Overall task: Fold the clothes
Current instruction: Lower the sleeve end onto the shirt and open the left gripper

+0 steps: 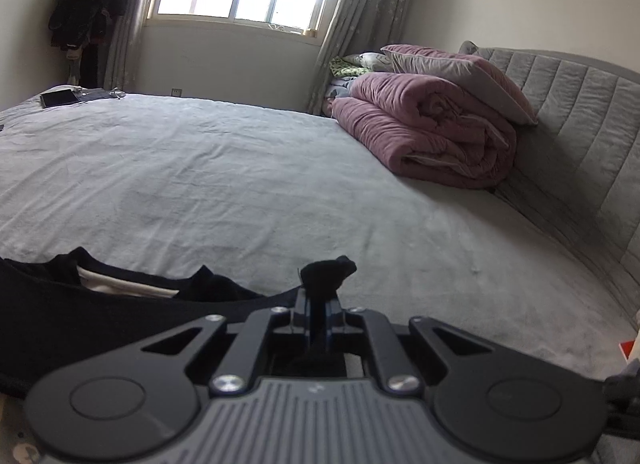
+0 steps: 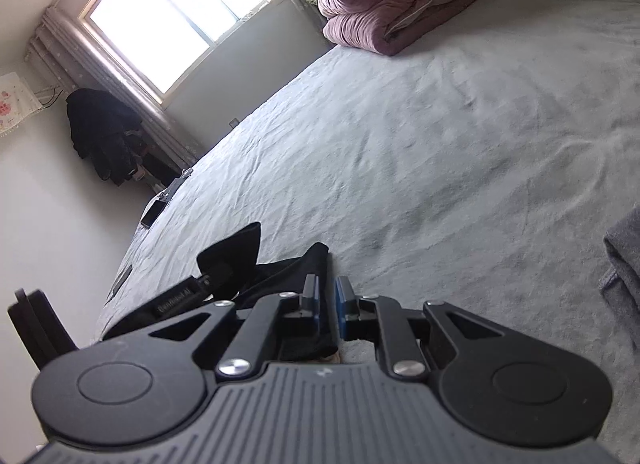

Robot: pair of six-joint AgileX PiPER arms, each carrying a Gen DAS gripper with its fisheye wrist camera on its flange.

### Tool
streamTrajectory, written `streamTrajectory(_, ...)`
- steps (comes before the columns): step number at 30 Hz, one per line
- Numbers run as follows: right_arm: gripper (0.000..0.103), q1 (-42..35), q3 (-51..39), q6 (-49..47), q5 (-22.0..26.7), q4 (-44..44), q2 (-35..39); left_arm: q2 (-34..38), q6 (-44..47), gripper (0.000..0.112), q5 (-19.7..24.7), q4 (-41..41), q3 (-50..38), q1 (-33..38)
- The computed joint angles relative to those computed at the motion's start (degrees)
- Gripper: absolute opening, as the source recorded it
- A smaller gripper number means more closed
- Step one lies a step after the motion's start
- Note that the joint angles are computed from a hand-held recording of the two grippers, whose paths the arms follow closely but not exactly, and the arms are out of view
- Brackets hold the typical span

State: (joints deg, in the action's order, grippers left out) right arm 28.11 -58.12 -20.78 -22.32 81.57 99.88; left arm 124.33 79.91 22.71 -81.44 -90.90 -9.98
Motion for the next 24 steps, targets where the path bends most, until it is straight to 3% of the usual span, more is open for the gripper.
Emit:
streamTrajectory(4,0.016,-0.28,0.41,0.12,0.06,0.29,-0.31,0.60,8.31,0.007,-3.28,-4.37,2.64,-1.95)
streamTrajectory(9,0.016,-0.22,-0.35,-2.74,-0.19,2.90,0.43,0.83,12.17,0.008,-2.93,-4.85,5.18,-2.97)
streamTrajectory(13,0.016,-0.45,-1.18,-5.57,0.14,5.04,1.33,0.65,16.20,0.022,2.10,-5.02,6.52,-1.54)
streamTrajectory(21,0.016,-1.12,-5.00,-14.04,0.88,10.89,5.03,-4.00,19.61,0.026,20.29,1.79,8.11,10.68)
streamTrajectory(24,0.019,-1.44,-7.38,-17.81,1.80,13.34,7.46,-3.67,13.77,0.027,21.87,8.18,3.47,17.14)
